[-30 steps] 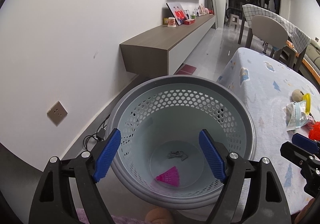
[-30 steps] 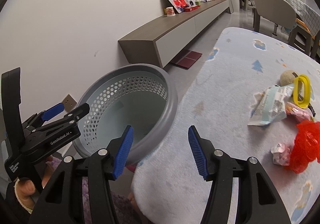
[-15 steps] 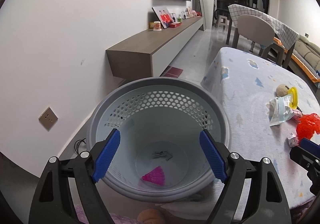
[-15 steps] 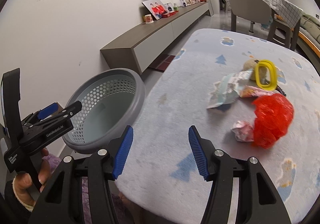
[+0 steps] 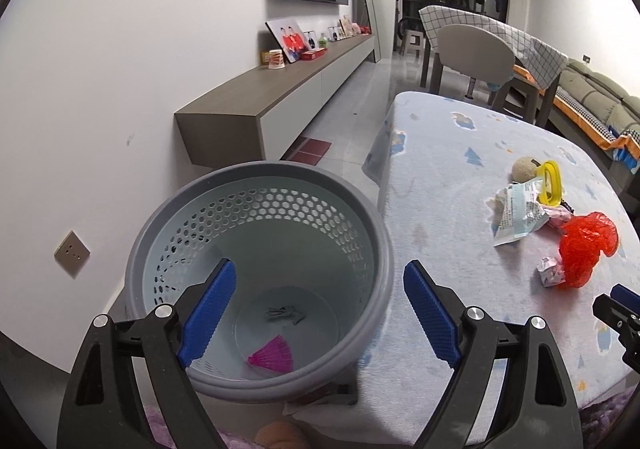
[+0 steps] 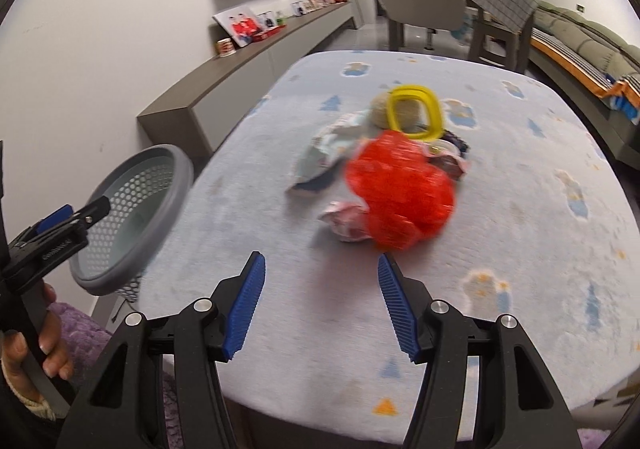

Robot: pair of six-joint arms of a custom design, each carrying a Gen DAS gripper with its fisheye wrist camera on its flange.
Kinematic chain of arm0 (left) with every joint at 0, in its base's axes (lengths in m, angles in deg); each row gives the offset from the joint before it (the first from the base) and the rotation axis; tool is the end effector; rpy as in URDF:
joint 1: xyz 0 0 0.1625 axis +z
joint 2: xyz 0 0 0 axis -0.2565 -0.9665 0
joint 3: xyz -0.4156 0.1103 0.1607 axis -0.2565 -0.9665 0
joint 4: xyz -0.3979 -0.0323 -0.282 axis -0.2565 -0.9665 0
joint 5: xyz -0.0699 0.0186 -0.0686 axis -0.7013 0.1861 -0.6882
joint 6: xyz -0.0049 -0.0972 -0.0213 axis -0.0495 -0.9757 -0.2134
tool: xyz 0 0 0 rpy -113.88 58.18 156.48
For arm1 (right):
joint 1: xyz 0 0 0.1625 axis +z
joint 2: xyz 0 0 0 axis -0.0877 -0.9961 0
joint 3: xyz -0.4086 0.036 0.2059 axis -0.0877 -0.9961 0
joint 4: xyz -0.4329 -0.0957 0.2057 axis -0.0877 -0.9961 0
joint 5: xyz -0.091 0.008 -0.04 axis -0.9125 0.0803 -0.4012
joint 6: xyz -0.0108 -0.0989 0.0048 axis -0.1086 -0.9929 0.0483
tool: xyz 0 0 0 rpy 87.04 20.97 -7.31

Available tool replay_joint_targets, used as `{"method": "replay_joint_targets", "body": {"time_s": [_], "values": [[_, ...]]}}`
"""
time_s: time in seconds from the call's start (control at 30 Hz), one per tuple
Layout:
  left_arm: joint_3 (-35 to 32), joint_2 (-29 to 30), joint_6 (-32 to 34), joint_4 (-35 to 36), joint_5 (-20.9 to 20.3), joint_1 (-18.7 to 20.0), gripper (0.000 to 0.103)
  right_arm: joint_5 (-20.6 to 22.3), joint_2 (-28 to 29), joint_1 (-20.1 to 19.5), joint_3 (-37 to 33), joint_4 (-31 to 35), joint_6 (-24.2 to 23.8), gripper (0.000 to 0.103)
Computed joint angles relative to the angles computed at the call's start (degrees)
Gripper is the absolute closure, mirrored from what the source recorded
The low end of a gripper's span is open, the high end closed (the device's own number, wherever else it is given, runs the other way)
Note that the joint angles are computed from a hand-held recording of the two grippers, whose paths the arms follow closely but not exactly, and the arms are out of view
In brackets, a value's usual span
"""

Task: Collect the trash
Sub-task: 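Grasp the red plastic bag with the right tool and lift it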

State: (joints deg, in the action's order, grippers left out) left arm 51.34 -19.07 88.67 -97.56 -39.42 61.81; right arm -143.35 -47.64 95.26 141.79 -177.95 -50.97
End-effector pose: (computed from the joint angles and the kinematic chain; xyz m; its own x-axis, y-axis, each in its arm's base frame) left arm -0.3028 -0.5997 -0.0246 -0.5694 0.5745 -0.5880 0.7995 0.5536 -0.2332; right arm 0.0582 -0.4033 0.2226 -0.6378 0.6128 0.4666 -0.0652 0.5607 -0.8254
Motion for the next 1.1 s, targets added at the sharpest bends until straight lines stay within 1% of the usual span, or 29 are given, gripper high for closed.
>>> {"method": "replay_joint_targets", "body": {"time_s": [0.17, 0.23, 0.37, 0.4, 0.43, 0.57, 0.63, 0.77, 0.8, 0.83, 1.03, 1.1], "values": [[-0.1, 0.6, -0.2, 0.5, -0.7, -0.5, 0.018, -0.3, -1.9, -2.2, 1.3, -1.6, 0.4, 0.045], [-0.2, 0.9, -0.4, 0.8, -0.9, -0.7, 0.017, -0.7, -1.9, -2.6, 1.1, -2.2, -0.4, 0.042], [-0.4, 1.3, -0.5, 1.0, -1.1, -0.8, 0.016, -1.2, -1.7, -3.4, -0.3, -2.9, -2.6, 0.041], [-0.4, 1.4, -0.5, 1.1, -1.2, -0.9, 0.016, -1.4, -1.6, -3.5, -0.8, -3.0, -3.3, 0.038], [-0.4, 1.4, -0.5, 1.2, -1.3, -0.9, 0.016, -1.3, -1.5, -3.8, -1.3, -3.1, -3.9, 0.034], [-0.4, 1.7, -0.5, 1.2, -1.3, -1.0, 0.014, 0.6, -1.8, -5.2, -2.4, -2.1, -4.9, 0.032], [-0.5, 1.7, -0.5, 1.2, -1.3, -0.9, 0.013, 0.7, -1.5, -5.8, -3.0, -1.9, -5.1, 0.028], [-0.5, 1.7, -0.7, 1.5, -1.4, -0.9, 0.013, 0.6, -0.6, -6.5, -4.1, -1.8, -5.2, 0.028], [-0.6, 1.8, -0.8, 1.8, -1.5, -0.9, 0.013, 0.7, -0.4, -6.7, -4.4, -1.8, -5.4, 0.025], [-0.7, 1.9, -0.9, 2.0, -1.6, -0.9, 0.013, 0.7, -0.1, -6.9, -4.7, -1.9, -5.5, 0.024], [-0.9, 2.2, -0.9, 2.5, -2.0, -1.0, 0.013, 0.1, 1.1, -8.6, -6.9, -0.1, -4.6, 0.024], [-1.0, 2.3, -0.8, 2.6, -2.1, -1.0, 0.013, 0.6, 1.3, -9.1, -7.3, 0.4, -4.4, 0.024]]}}
